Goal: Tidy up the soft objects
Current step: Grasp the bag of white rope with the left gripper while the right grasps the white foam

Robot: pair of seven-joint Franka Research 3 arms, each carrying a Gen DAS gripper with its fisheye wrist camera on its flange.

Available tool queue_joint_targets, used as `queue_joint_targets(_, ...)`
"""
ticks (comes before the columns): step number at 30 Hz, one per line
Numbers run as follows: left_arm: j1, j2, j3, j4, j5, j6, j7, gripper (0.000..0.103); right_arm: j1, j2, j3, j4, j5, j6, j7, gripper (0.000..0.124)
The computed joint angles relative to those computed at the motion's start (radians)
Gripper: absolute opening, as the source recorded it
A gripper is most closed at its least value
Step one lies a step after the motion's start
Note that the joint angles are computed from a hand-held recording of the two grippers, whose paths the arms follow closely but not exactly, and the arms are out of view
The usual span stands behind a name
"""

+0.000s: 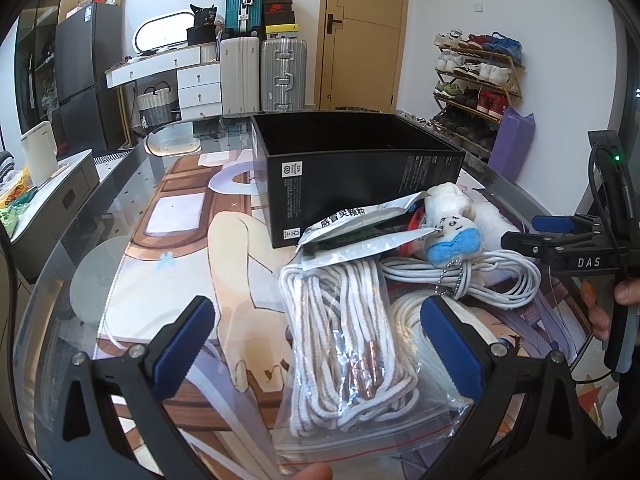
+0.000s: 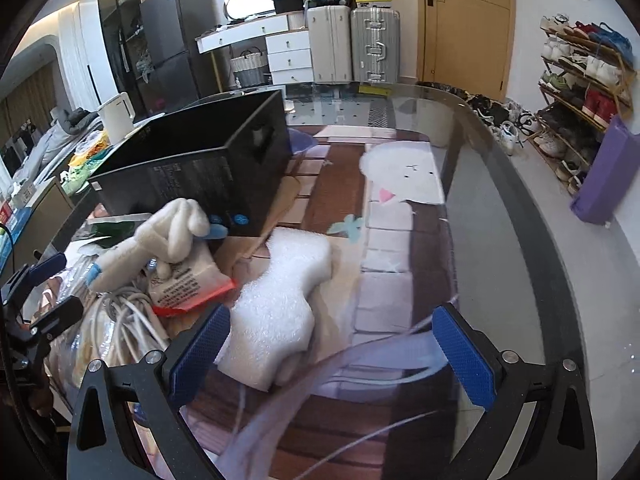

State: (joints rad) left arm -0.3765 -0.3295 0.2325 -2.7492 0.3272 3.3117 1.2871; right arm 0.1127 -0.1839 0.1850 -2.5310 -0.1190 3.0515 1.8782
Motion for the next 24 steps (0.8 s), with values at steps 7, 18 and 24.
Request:
queue_joint_targets(7,-0.09,-0.006,0.085,0.011,-0.052,-0.04,0.045,0.103,0.027,0.02,-0.015,0.016,0.0,-0.025,-0.054,0.091)
queue_joint_targets(18,-0.376,-0.038,0.35,0.021,-0.224,-0.086,0.223,0.067,0.061,0.023,-0.023,0.023,0.029,-0.054,-0.084,0.087)
queue_joint_targets(24,-0.355,-0.057,0.307,0.0,-0.277,-0.075,0.28,0.043,0.026,-0.016,0.014,-0.033,-0.032,0.017,-0.017,0.061)
